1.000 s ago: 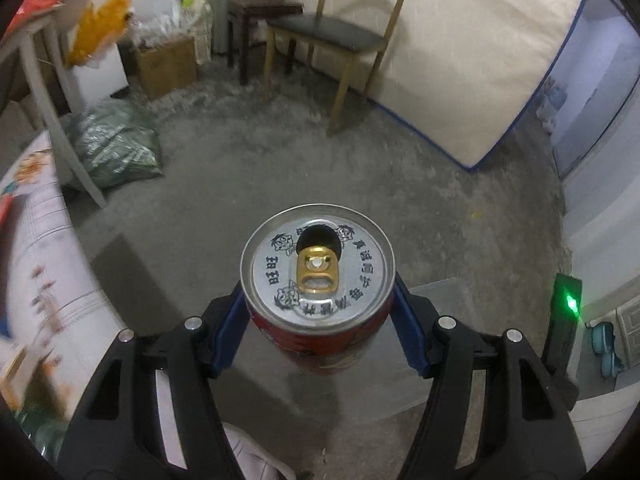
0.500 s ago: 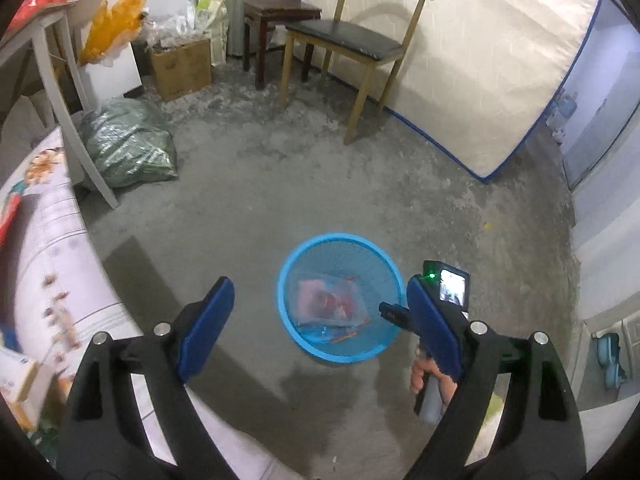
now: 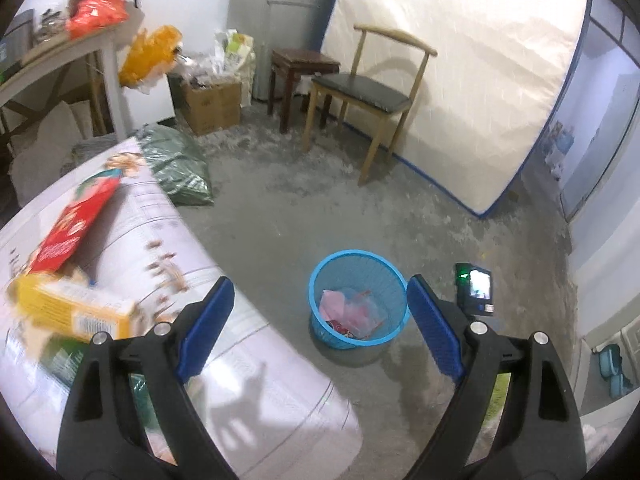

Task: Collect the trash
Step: 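Open both tools to drop the can and container into the wastebasket, then move both open tools back over the table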

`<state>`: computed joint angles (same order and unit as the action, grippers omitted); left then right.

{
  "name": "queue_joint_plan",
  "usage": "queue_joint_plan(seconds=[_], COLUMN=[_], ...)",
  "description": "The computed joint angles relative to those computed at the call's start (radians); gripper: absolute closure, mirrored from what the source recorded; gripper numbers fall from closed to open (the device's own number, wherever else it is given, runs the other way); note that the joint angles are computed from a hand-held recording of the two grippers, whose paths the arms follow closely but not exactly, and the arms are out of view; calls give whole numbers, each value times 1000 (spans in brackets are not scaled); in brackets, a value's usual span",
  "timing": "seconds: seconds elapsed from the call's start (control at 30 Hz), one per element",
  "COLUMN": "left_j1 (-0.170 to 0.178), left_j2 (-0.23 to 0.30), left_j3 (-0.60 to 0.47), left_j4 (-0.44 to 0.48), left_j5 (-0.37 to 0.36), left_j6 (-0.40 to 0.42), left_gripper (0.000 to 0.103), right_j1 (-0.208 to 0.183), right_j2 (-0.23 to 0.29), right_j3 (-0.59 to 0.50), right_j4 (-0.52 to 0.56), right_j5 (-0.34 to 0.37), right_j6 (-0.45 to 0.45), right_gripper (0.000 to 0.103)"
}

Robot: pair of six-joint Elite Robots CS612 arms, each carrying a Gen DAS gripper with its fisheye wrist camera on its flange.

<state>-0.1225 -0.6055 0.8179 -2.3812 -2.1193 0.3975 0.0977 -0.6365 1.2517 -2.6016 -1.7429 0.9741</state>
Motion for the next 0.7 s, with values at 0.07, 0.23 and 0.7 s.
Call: queue_joint_plan(seconds=[0.07, 0.23, 0.7], left_j1=[16, 63, 203], left_j2=[-32, -98, -61], left_j3=[68, 225, 242], left_j4=[-63, -230, -338], left_j5=[-5, 7, 38], left_j6=[-5, -1, -404], left_gripper=[19, 19, 20], right_j1=[16, 50, 181], right_j2=[-35, -89, 34], right_j3=[41, 81, -293], right_j4=[-65, -165, -196], right_j5=[-2, 42, 275], right_j6=[-14, -81, -517], right_gripper=[41, 38, 37])
